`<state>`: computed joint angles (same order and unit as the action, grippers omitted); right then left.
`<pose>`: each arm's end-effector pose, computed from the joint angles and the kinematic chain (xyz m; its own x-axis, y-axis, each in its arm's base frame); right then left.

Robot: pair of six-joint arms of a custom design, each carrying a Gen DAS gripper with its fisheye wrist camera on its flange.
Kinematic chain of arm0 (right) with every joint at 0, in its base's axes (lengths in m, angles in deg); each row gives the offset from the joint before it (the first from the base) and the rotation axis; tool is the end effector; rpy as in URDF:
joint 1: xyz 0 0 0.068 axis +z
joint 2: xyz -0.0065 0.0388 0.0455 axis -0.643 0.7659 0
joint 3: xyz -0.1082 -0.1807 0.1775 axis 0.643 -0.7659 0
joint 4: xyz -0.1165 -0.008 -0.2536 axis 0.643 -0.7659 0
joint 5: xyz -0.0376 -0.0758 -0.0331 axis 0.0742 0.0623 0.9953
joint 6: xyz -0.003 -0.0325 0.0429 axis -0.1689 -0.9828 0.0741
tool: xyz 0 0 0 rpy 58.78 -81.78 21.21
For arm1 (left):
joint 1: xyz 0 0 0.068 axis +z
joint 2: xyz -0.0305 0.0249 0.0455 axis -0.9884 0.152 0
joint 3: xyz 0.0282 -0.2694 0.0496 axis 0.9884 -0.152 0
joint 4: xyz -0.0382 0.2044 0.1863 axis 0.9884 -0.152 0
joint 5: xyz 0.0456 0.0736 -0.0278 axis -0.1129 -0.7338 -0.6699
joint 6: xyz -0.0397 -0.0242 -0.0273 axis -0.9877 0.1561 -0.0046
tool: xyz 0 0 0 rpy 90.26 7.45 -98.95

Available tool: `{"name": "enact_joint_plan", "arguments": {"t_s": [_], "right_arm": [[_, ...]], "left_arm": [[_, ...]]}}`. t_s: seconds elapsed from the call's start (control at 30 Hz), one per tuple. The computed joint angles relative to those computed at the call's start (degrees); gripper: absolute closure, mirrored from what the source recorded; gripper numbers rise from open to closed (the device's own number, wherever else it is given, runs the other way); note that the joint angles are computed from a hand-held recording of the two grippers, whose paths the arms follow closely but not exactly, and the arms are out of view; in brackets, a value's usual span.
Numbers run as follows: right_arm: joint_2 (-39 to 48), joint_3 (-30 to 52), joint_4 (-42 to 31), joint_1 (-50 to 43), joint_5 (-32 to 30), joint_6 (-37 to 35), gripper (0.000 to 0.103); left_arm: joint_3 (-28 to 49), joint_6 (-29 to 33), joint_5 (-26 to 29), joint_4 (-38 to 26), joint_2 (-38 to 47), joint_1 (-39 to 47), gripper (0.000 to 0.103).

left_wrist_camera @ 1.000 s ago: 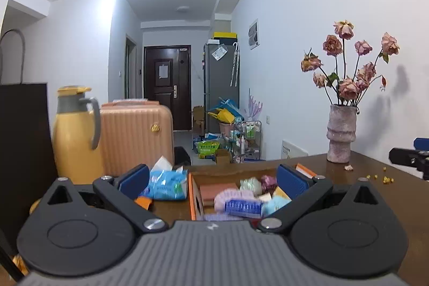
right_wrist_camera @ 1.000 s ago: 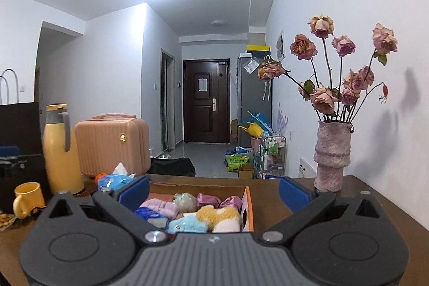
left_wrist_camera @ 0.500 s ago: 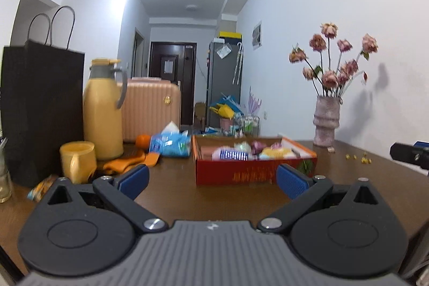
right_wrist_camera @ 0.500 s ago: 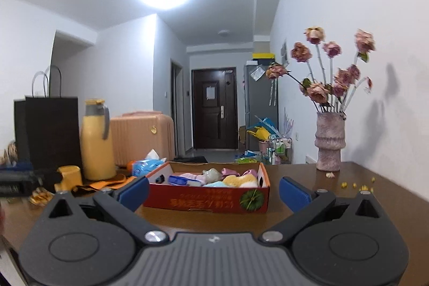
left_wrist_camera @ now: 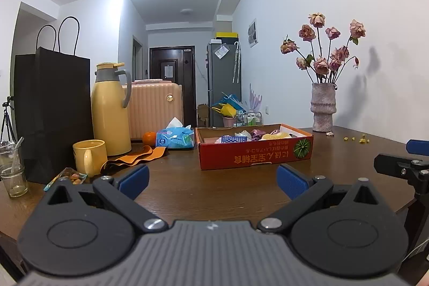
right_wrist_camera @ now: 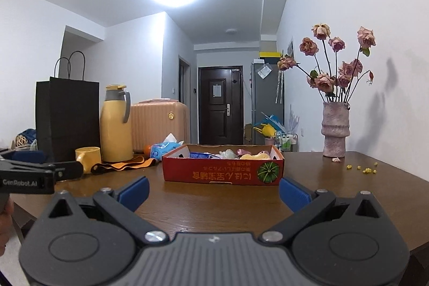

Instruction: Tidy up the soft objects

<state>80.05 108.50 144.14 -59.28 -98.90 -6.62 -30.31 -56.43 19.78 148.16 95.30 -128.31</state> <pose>0.2822 -0.0664 0.0516 -0.1009 -0.0607 -0.9930 -0.6435 0.7653 0.0185 0.1667 -0.1300 0.0648 -0.1500 -0.0265 -0.9883 -0.4112 0.9107 0.0380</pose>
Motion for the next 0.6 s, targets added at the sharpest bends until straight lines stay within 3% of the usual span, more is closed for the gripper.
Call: {"name": "enact_joint_plan", "arguments": {"t_s": [0.17,0.6], "right_arm": [[-1.3,1.1,-4.5,0.5,0.3,-0.8,0.0],[-0.8,0.4,-3.4,0.9,0.0,-1.6,0.0]], "left_arm": [[-0.5,1.1,0.0,1.8,0.2,0.2,0.0],[-0.7,-0.6,-0.3,0.2,-0.5,0.5,0.0]]}}
